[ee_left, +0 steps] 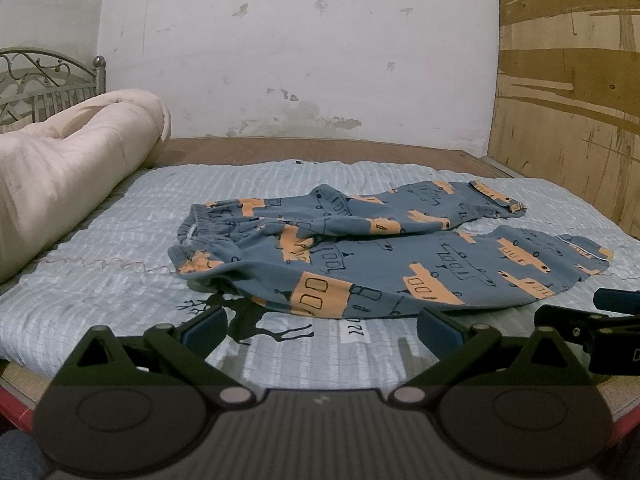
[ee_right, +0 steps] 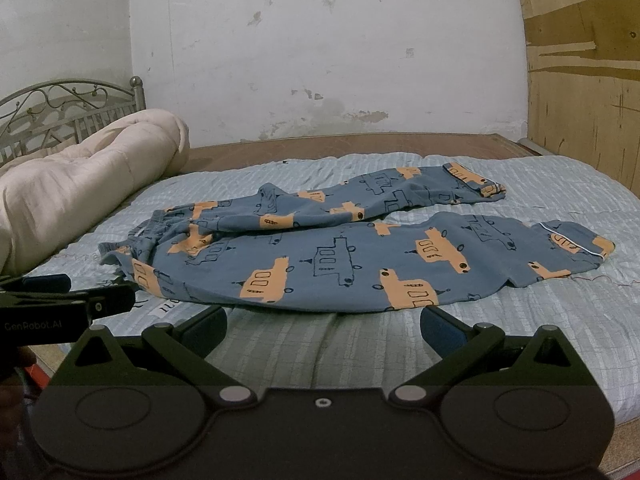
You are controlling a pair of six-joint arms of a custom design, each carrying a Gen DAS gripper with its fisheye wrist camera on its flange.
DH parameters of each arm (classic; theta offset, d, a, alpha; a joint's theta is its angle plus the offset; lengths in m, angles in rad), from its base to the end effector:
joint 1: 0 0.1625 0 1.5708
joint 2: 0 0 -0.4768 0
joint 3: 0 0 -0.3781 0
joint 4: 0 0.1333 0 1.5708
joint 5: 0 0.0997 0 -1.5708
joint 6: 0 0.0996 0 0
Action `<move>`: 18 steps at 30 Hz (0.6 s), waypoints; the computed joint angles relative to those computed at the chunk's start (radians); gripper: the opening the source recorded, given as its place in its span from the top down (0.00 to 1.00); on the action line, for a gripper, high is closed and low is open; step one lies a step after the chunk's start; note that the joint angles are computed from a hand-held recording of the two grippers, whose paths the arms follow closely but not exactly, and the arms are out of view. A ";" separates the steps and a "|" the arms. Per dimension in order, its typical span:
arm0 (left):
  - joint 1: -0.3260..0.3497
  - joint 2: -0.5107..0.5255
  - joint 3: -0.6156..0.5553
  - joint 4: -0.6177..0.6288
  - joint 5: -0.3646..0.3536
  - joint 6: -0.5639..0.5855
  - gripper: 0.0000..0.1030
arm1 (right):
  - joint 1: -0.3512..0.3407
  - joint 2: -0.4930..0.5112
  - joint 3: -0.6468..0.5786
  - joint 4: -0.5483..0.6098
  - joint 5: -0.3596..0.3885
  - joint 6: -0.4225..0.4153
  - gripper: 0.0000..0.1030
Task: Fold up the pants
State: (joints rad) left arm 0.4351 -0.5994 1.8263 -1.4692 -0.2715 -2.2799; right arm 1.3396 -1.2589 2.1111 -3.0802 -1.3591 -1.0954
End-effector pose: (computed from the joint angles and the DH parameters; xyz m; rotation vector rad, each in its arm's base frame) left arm -0.3742 -0.4267 -0.0277 -0.0649 1.8263 -1.3499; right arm 0.0278 -0.5548 0.3155 1.2431 -2.4575 0.9195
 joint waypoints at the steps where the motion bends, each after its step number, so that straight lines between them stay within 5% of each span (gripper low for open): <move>1: 0.000 0.000 0.000 0.000 0.000 0.000 0.01 | 0.000 0.000 -0.002 0.002 0.000 0.000 0.01; 18: 0.000 0.001 -0.001 0.004 0.000 -0.002 0.01 | 0.000 -0.003 0.007 -0.003 0.002 0.000 0.01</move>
State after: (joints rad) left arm 0.4350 -0.5987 1.8250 -1.4653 -0.2719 -2.2821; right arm 1.3394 -1.2617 2.1181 -3.0835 -1.3573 -1.0955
